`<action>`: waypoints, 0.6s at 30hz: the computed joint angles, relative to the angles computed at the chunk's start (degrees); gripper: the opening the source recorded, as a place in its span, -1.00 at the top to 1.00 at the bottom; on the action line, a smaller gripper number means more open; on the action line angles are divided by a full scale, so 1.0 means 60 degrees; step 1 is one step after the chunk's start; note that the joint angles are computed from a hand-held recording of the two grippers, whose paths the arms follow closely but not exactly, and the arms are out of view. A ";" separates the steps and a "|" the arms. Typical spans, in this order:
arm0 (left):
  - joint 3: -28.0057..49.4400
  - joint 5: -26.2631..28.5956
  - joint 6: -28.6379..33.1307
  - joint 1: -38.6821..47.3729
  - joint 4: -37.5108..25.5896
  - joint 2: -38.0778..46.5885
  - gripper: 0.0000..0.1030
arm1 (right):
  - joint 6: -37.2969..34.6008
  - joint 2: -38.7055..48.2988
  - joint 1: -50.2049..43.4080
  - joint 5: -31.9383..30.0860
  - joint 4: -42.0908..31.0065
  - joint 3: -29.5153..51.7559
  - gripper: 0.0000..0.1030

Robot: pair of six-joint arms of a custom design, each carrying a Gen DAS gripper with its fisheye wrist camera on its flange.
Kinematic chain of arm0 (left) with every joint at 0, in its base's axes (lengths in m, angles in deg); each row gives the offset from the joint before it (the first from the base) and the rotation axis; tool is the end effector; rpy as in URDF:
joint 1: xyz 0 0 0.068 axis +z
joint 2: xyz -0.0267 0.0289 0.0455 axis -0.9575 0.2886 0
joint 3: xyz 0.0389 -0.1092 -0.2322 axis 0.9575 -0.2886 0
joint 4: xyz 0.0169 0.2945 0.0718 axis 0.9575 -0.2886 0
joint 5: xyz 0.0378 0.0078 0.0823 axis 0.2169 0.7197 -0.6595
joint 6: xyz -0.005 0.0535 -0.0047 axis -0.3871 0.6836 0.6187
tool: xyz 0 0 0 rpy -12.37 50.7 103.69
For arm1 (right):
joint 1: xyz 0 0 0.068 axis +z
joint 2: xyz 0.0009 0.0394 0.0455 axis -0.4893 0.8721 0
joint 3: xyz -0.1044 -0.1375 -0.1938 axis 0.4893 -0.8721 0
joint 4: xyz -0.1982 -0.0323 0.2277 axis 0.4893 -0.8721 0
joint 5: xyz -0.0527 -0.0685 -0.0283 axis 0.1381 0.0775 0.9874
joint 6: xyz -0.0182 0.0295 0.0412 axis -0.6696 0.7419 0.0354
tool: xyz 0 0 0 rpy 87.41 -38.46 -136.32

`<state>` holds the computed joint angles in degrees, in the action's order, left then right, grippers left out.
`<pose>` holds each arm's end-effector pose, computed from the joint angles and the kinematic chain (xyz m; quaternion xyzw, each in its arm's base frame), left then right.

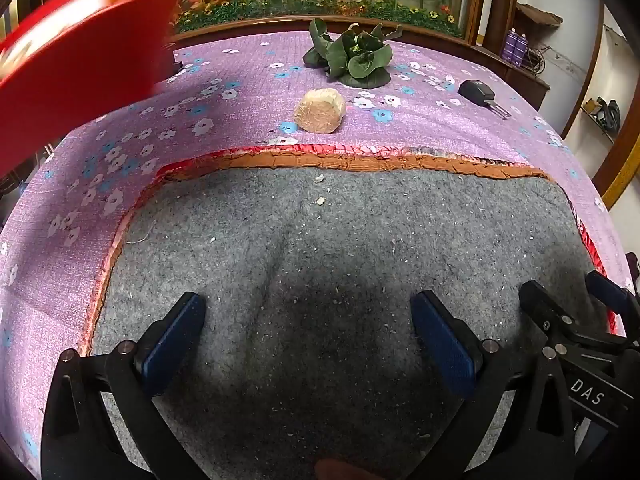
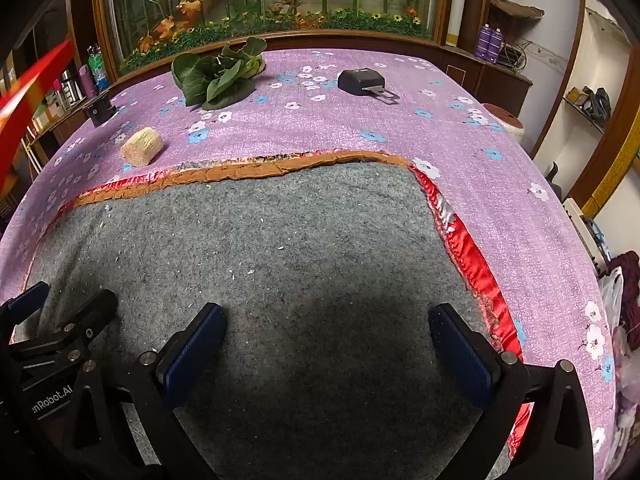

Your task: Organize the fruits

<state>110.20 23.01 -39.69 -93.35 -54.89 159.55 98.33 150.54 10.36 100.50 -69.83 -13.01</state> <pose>0.3116 -0.1065 0.1031 -0.0017 0.9506 -0.0018 0.3103 0.2841 0.2171 0.1006 0.0340 0.9517 -0.0079 0.3050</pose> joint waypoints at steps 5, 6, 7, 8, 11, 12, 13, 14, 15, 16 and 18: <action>0.0004 -0.0047 -0.0036 -0.0025 -0.0012 0.0001 -1.00 | 0.0009 0.0005 -0.0003 -0.0021 0.0012 -0.0004 -1.00; 0.0005 -0.0059 -0.0061 -0.0030 -0.0017 0.0001 -1.00 | 0.0009 0.0005 -0.0003 -0.0021 0.0012 -0.0004 -1.00; 0.0011 -0.0068 -0.0070 -0.0033 -0.0021 0.0007 -1.00 | 0.0007 0.0002 -0.0006 -0.0024 0.0032 -0.0016 -1.00; 0.0014 -0.0068 -0.0082 -0.0030 -0.0020 0.0013 -1.00 | 0.0007 0.0002 -0.0006 -0.0024 0.0032 -0.0016 -1.00; -0.0024 -0.0055 -0.0054 -0.0004 0.0027 0.0015 -1.00 | -0.0007 -0.0001 -0.0025 -0.0034 0.0066 -0.0046 -1.00; -0.0027 -0.0050 -0.0048 0.0002 0.0034 0.0018 -1.00 | -0.0012 0.0000 -0.0030 -0.0036 0.0074 -0.0054 -1.00; -0.0027 -0.0056 -0.0053 -0.0003 0.0031 0.0014 -1.00 | -0.0017 0.0000 -0.0036 -0.0037 0.0082 -0.0061 -1.00; -0.0025 -0.0061 -0.0057 -0.0007 0.0029 0.0014 -1.00 | -0.0023 -0.0001 -0.0043 -0.0040 0.0094 -0.0072 -1.00; -0.0030 -0.0054 -0.0051 0.0001 0.0036 0.0015 -1.00 | -0.0034 -0.0009 -0.0050 -0.0045 0.0114 -0.0090 -1.00; -0.0027 -0.0061 -0.0056 -0.0006 0.0033 0.0015 -1.00 | -0.0041 -0.0012 -0.0057 -0.0048 0.0126 -0.0102 -1.00; -0.0031 -0.0058 -0.0052 -0.0002 0.0038 0.0015 -1.00 | -0.0053 -0.0016 -0.0068 -0.0052 0.0152 -0.0125 -1.00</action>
<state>110.02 22.66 -40.00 -93.36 -54.66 159.64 98.01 150.45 9.96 100.18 -68.92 -13.76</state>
